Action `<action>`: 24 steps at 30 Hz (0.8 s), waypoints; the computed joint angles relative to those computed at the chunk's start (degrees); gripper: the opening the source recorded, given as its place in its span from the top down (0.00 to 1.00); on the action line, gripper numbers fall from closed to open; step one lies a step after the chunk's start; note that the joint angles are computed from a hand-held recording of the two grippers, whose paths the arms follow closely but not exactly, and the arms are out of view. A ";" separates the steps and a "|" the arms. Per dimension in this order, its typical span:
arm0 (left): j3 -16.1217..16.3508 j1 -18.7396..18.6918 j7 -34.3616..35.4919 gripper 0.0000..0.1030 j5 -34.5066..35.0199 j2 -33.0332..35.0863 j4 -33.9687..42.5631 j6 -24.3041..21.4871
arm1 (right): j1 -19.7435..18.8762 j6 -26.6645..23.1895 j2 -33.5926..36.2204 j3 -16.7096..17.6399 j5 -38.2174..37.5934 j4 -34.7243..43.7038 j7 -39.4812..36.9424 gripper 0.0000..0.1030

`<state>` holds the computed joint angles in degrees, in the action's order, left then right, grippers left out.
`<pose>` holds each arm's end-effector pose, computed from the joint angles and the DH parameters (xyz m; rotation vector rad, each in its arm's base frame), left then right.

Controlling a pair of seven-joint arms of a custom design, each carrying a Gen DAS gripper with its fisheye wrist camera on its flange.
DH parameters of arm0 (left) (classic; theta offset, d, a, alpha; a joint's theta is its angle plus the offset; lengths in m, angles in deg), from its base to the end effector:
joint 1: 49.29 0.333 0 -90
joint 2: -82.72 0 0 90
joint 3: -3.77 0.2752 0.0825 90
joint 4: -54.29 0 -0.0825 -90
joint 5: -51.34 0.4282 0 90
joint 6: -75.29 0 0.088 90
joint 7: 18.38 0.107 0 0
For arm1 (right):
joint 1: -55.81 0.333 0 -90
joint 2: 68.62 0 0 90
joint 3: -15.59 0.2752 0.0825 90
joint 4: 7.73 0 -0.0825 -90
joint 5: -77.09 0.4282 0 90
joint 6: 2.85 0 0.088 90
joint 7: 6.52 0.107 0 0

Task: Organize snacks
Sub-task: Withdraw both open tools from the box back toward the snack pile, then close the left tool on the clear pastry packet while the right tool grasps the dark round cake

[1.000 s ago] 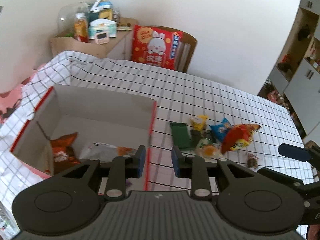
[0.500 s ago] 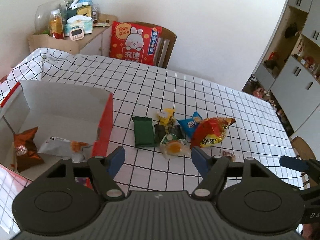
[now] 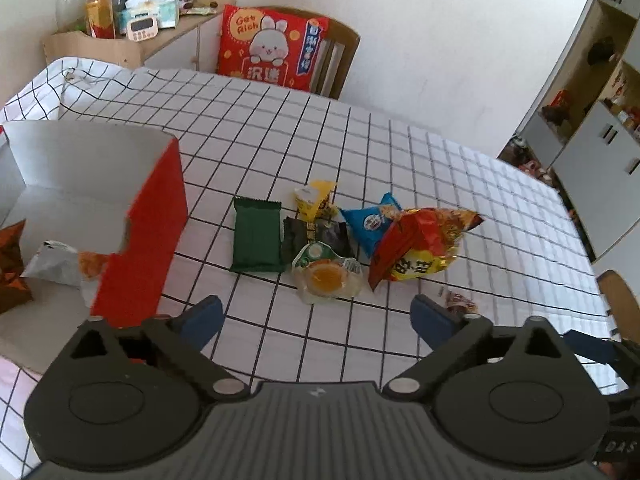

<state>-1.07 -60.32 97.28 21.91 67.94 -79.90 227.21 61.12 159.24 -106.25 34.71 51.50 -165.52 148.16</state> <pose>0.5355 -0.1390 0.4355 -1.6136 2.2879 -0.8962 0.4036 0.1938 0.4141 -1.4308 1.9693 -0.6363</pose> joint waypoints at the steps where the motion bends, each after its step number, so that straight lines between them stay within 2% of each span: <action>1: -0.75 0.29 -1.29 0.02 1.46 0.97 0.41 0.60 | -0.42 0.32 0.71 -0.06 -0.18 0.11 -0.02 0.02; 8: -4.38 1.41 -10.29 0.02 12.83 8.24 4.08 4.21 | -3.51 2.49 7.01 0.00 -2.32 2.09 0.20 0.03; 18: -5.66 1.95 -19.27 0.02 24.11 16.39 9.81 4.63 | -4.63 2.18 16.27 -2.27 -6.54 7.00 4.44 0.06; 22: -5.46 1.66 -25.43 0.02 31.40 18.37 11.08 6.02 | -3.84 2.46 19.36 -4.07 -8.16 8.83 6.07 0.10; 24: -5.71 1.74 -25.32 0.02 31.37 18.99 11.54 6.31 | -3.65 2.56 20.36 -4.67 -9.19 9.54 7.40 0.11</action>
<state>-6.78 -58.59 71.96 53.28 86.93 -68.36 233.52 57.47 161.80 -85.89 30.04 42.31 -155.99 155.56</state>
